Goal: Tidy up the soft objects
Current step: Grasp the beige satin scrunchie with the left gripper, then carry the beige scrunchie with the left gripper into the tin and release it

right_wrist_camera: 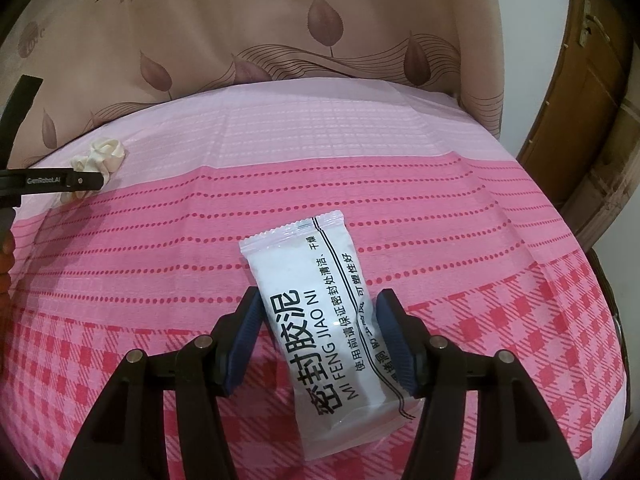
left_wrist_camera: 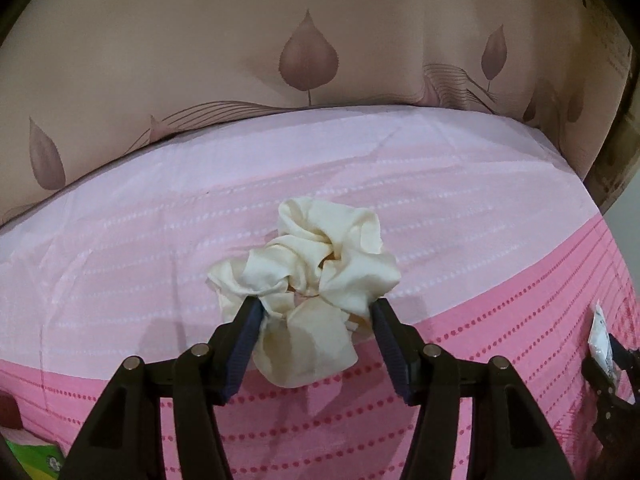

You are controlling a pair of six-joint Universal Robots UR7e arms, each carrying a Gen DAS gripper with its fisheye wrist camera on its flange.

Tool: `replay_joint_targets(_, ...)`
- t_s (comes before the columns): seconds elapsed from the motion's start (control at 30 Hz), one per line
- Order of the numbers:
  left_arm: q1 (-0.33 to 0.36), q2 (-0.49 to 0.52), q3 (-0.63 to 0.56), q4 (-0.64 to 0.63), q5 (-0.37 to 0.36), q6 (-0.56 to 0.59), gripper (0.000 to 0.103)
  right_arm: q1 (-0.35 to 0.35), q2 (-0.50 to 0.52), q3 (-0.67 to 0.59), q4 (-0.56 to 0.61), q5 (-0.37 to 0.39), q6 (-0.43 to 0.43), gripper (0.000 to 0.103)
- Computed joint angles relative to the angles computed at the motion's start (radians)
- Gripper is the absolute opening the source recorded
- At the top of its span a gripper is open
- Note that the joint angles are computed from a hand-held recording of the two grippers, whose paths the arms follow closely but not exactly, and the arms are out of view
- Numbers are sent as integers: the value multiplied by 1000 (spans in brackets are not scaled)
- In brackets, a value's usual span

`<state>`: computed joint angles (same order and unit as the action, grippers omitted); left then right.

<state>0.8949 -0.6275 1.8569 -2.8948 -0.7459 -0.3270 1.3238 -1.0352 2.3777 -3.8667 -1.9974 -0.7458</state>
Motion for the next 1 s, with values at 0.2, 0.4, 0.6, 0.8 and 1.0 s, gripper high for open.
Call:
replay_joint_targets(0.2,-6,-31,23,29,-11,-46,10,2,3,-2,-2,-3,-2,56)
replay_joint_targets(0.4,-29,-66,82,25,-13,-84,9,2,4,-1,-3,-4,-1,56)
replay_joint_targets(0.6,-77,-109,163,22,-2,-142,9,1,2,-1,-1,-3,-1,56)
replay_joint_targets(0.8,-138,-169,253,42,14,-227,9,1,2,-1,-2,-3,-1,56)
replay_joint_targets(1.0,-217,-247,360,41,21,-307,9,1,3,-1,-3,-3,-1,56)
